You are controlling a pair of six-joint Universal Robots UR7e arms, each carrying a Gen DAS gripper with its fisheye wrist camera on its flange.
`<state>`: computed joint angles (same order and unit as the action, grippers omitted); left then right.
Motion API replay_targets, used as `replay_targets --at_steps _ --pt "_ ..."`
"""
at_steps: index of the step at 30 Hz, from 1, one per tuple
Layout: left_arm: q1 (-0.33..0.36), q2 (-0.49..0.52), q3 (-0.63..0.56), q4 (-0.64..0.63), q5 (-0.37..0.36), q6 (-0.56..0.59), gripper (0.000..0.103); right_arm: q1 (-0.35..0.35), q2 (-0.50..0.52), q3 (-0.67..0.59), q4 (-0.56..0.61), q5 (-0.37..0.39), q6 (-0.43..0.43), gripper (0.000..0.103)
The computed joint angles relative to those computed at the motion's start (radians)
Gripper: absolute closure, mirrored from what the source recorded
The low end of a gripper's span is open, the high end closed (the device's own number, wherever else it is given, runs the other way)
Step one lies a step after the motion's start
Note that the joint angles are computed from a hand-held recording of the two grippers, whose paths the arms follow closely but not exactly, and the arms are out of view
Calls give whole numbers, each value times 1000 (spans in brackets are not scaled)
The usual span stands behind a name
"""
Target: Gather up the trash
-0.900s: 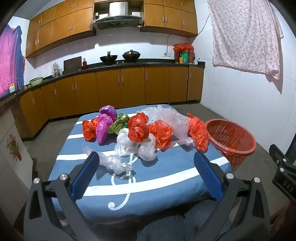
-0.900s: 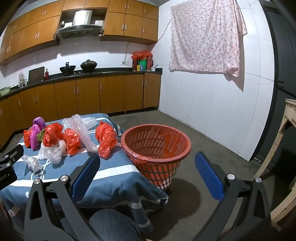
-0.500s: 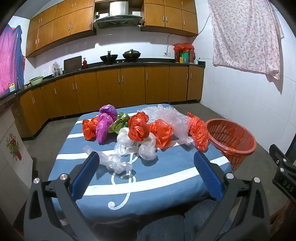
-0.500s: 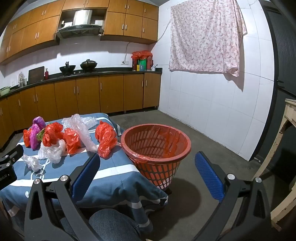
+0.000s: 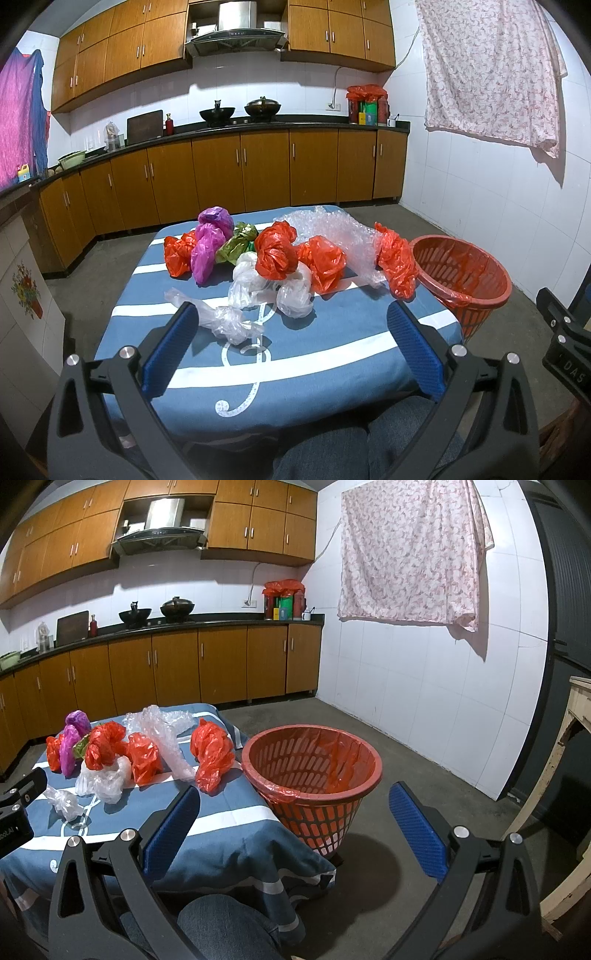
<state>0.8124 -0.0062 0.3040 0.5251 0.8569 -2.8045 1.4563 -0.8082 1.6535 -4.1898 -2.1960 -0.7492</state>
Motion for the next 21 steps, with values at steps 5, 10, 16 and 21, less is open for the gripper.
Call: replay_targets --at_steps 5,10,16,21 --pt "0 1 -2 2 0 -1 4 0 1 -1 0 0 -1 2" --pt "0 2 -5 4 0 -1 4 0 1 -2 2 -1 0 2" --pt "0 4 -8 7 0 -2 4 0 2 -2 2 -1 0 2" --pt "0 5 -10 9 0 -3 4 -1 2 -2 2 -1 0 2"
